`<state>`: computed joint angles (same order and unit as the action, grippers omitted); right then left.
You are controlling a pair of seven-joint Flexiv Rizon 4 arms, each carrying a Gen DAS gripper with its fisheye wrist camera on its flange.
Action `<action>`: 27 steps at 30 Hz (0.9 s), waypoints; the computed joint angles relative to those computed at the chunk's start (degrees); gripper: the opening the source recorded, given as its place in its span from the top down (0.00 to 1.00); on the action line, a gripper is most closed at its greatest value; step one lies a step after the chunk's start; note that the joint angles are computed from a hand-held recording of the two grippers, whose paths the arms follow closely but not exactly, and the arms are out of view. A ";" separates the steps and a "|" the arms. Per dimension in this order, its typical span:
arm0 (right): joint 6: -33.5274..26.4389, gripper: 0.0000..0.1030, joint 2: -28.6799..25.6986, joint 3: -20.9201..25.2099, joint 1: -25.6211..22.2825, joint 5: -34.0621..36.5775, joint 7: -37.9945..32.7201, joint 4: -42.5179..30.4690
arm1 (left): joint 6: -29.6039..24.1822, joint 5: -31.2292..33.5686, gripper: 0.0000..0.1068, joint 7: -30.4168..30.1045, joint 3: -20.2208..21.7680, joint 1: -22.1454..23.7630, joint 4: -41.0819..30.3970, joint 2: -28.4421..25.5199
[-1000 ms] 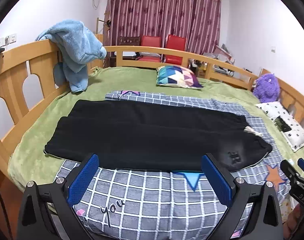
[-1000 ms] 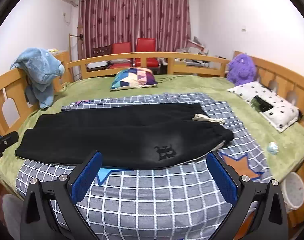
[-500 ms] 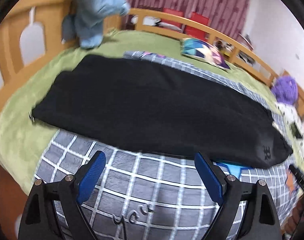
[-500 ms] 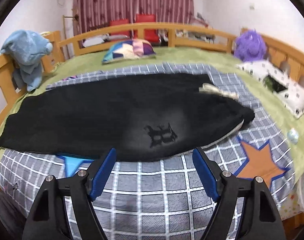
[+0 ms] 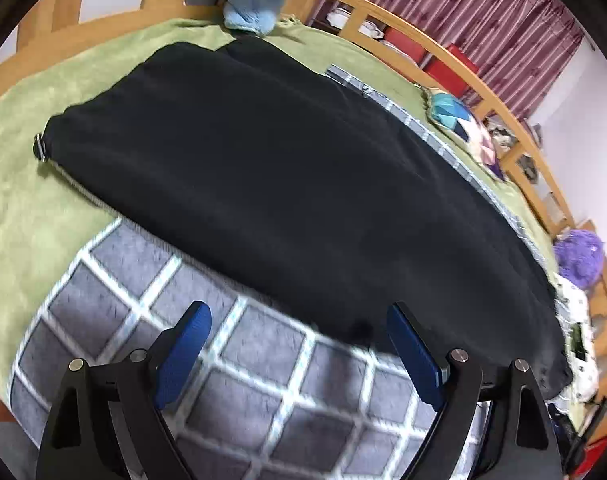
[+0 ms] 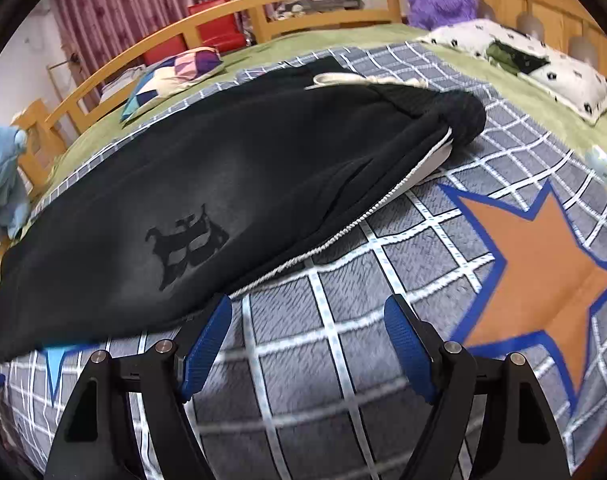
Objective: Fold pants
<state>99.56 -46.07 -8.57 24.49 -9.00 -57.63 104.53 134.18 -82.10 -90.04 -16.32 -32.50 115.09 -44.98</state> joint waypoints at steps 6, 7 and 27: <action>-1.66 0.24 -2.85 1.64 -1.66 -1.06 0.46 -5.69 | 3.52 -7.43 0.25 11.74 -3.12 2.81 -7.64 -3.07; -1.88 0.24 -3.20 1.85 -1.95 -1.29 0.55 -6.52 | 4.40 -8.28 0.33 11.72 -3.63 3.35 -8.20 -3.34; -2.84 0.74 -3.99 5.38 -5.96 -2.63 4.43 -13.39 | 9.28 -9.86 0.88 14.57 -3.68 3.83 -5.06 1.66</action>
